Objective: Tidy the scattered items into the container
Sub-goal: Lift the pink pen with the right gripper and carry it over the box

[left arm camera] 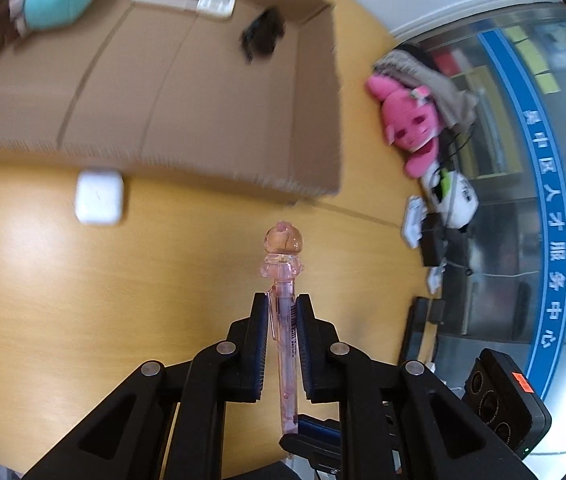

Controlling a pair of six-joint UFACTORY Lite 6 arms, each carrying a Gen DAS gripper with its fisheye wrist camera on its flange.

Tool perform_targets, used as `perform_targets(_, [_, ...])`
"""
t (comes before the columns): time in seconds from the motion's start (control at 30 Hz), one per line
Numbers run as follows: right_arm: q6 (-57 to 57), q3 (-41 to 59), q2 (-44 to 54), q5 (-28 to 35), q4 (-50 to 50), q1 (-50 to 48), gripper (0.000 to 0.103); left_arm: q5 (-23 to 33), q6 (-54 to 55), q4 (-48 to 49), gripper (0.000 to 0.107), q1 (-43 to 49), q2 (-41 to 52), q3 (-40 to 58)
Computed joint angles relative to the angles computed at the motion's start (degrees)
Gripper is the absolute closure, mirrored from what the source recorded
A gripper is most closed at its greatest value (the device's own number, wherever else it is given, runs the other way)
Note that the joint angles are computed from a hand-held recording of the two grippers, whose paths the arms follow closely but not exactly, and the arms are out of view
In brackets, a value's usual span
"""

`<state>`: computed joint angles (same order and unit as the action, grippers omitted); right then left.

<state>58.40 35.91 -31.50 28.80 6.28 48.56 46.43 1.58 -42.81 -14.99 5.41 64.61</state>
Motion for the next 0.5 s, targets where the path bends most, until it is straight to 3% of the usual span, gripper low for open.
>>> perform_targets(0.1, [5.9,8.4,4.6,2.6,-7.1,1.4,0.093,4.7,0.7,2.1,0.093,3.9,-0.7,5.5])
perform_targets(0.37, [2.0,33.1,24.5,3.0,-8.1,-4.0,0.093,17.2,5.5,4.8,0.093,15.7,4.2,23.7])
perform_targets(0.5, [-11.4,42.0,34.8,0.4,2.4,-10.9,0.093,21.3,7.5,4.6,0.093,20.2,10.0,33.5])
